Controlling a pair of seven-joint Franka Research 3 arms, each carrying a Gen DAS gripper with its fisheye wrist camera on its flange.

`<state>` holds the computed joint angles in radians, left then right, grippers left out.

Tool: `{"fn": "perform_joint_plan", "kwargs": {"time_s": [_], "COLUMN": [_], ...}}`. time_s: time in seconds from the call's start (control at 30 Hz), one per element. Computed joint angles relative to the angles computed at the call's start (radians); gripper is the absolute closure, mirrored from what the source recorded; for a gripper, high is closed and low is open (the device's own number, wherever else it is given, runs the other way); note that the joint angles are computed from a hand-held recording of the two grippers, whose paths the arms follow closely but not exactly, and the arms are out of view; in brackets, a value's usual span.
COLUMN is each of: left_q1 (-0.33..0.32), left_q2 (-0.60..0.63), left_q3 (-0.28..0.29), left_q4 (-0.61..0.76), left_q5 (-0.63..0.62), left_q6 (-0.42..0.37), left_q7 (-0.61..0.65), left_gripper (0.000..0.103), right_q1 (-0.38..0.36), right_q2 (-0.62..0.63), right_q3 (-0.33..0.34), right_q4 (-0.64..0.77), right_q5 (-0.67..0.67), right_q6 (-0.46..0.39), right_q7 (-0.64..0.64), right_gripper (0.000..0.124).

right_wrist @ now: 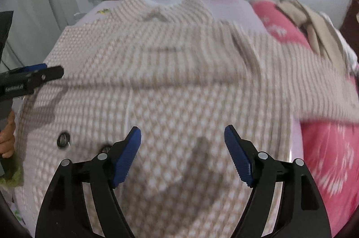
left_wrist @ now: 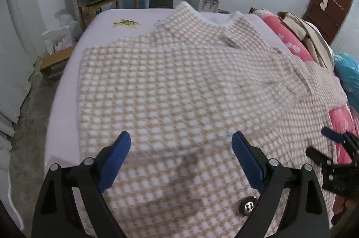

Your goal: Fold large clothes

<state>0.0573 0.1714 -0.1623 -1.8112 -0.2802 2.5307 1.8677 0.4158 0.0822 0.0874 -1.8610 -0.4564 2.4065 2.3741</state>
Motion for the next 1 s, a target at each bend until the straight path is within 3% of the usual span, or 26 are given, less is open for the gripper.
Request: {"fn": "perform_joint_plan", "kwargs": {"time_s": [0.17,0.37,0.73,1.0], "left_q1": [-0.014,-0.022,-0.024,-0.020], "left_q2": [0.013,0.029,0.051,0.061], "left_q3": [-0.004,-0.007,-0.016,-0.019], "left_q4": [-0.003,0.000,0.001,0.022], "left_q5": [0.022,0.057,0.106,0.105], "left_q6": [0.005,0.022,0.042,0.018], "left_q7": [-0.027,-0.062,-0.080,-0.093], "left_gripper": [0.013,0.013,0.011,0.011], "right_q1": [-0.020,-0.102,-0.368,-0.550], "right_q2": [-0.087,-0.208,-0.422,-0.460], "right_q3": [0.008,0.013,0.001,-0.012], "right_q4": [-0.117,-0.244,-0.440,-0.473], "right_q5": [0.035,0.085,0.146,0.129], "right_q6": [0.040,0.122,0.155,0.153], "right_q7": [0.050,0.084,0.186,0.283], "right_gripper": [0.051,0.051,0.051,0.054]}}
